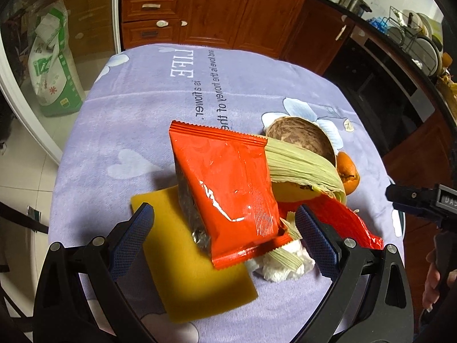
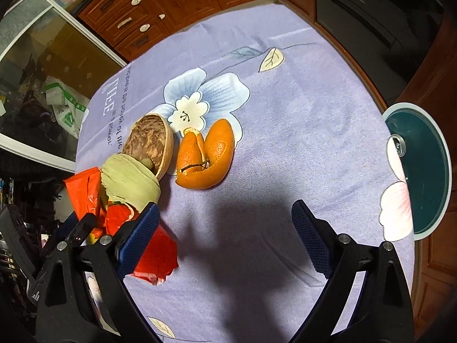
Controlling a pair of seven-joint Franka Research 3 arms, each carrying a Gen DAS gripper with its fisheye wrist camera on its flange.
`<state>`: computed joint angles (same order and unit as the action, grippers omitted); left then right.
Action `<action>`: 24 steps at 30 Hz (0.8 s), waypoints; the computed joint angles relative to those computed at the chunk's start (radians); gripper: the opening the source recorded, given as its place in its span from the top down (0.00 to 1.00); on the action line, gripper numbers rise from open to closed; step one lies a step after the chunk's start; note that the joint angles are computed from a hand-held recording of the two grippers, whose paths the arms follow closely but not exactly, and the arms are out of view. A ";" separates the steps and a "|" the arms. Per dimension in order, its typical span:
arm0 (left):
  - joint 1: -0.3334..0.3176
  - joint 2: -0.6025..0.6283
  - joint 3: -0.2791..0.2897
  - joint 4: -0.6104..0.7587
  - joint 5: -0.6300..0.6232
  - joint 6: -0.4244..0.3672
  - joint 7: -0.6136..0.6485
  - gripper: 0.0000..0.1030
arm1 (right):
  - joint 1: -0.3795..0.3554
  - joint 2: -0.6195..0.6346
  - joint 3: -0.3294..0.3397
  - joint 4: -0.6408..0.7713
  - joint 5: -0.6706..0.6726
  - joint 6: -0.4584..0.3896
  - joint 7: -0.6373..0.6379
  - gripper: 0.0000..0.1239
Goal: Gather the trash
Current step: 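Grasp the orange snack bag with the left tool while the right tool grasps the red wrapper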
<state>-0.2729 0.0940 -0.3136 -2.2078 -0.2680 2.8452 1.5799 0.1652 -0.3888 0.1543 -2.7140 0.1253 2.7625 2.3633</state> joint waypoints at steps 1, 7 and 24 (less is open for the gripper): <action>0.003 0.004 -0.005 0.002 -0.017 0.003 0.016 0.04 | 0.002 0.005 -0.003 0.002 0.003 -0.001 -0.003 0.28; 0.013 0.011 -0.025 0.005 -0.094 0.001 0.087 0.48 | 0.039 0.041 -0.033 0.022 0.057 0.005 -0.055 0.28; -0.068 -0.176 0.079 -0.156 -0.301 -0.012 0.220 0.54 | 0.157 0.157 -0.001 0.142 0.113 0.055 -0.212 0.36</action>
<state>-0.3407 -0.0821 -0.2341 -2.3638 -0.5694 2.8331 1.8001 0.3221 -0.2314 0.1528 -2.5719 0.2380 2.8179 2.1510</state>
